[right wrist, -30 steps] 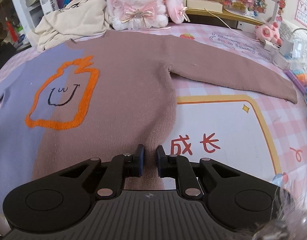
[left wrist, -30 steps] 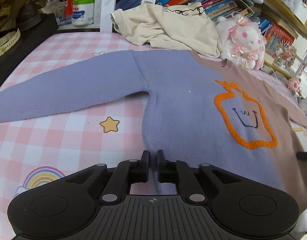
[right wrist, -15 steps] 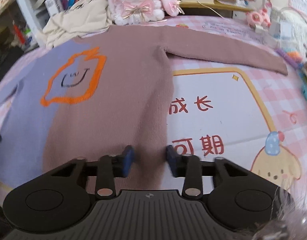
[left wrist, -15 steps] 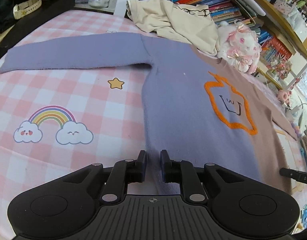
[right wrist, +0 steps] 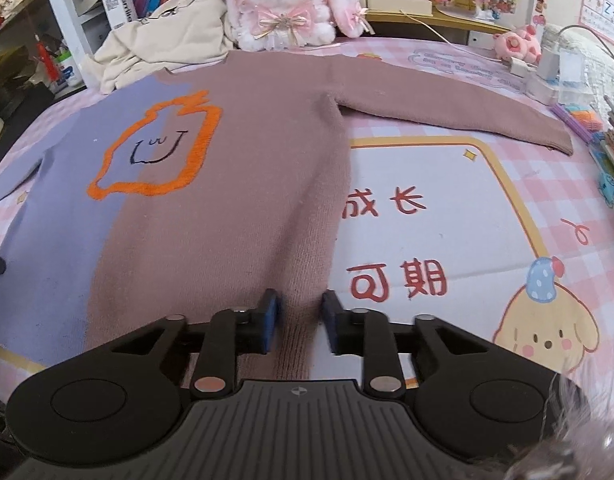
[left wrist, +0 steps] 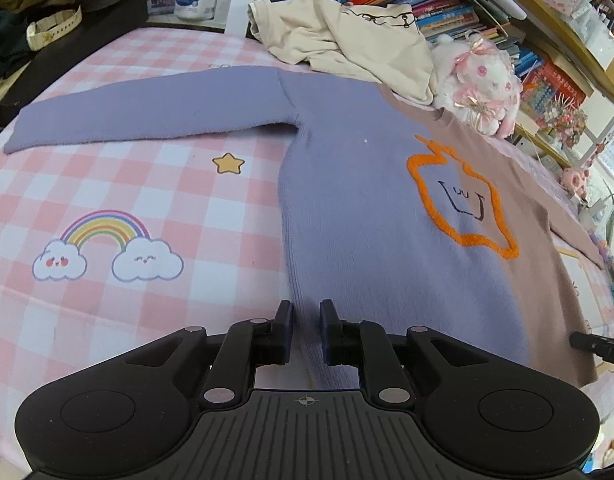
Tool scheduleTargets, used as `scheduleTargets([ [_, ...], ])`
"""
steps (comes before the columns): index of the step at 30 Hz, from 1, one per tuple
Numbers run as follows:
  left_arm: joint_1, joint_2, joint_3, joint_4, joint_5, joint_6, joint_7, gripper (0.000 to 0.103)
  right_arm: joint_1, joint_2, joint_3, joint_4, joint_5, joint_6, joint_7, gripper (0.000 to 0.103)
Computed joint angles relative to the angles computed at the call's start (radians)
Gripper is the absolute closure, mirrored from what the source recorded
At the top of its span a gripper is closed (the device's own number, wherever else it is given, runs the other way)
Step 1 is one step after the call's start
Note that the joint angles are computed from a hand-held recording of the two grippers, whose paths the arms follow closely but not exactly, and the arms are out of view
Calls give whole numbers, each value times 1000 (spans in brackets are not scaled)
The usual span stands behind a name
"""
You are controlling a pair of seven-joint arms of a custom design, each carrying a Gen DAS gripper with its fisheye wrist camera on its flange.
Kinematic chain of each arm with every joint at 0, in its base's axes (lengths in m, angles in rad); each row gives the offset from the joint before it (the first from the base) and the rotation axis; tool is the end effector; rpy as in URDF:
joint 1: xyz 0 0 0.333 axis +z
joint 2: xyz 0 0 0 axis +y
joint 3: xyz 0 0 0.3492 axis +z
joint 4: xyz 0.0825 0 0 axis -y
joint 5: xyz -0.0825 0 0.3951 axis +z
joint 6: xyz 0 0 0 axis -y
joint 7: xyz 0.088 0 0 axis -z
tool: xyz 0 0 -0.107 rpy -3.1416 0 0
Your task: Fold clothes
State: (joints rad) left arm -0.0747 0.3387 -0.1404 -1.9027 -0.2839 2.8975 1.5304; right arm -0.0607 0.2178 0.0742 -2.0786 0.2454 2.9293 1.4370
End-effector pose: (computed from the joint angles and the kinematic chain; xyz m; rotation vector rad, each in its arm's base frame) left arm 0.6775 -0.1211 0.4223 -2.0484 1.8500 -0.9104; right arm 0.6394 -0.0093 0.4201 -1.7438 1.8947 -0.5019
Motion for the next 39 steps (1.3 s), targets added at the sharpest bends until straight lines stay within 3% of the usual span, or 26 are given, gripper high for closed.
scheduleTargets([
  [3,13,-7,-14,-12,-26,5,11,87,-37,-13,41,-14,94,-2,-68,70],
  [7,8,-10,-11,-18,-34,12,5,87,-10,-23,15,-25,77,-4,-73,70],
  [17,-26,-11,25,-20,27,14,-49,87,31,-25,-29,-26,-52,-12,-28,85],
  [21,-27,-16,25,-31,36,25,-65,87,9,-23,-8,-23,-11,-13,-51,85],
  [24,-19,-18,16,-34,34,24,-57,87,1,-24,-2,-27,23,-8,-55,78],
  [30,-23,-24,20,-43,37,30,-71,87,1,-31,0,-37,58,-1,-75,78],
  [34,-32,-26,28,-49,61,35,-72,89,-1,-31,8,-34,67,-6,-109,88],
  [39,-53,-25,52,-41,115,19,-89,94,31,-29,-22,-38,-8,10,-64,90],
])
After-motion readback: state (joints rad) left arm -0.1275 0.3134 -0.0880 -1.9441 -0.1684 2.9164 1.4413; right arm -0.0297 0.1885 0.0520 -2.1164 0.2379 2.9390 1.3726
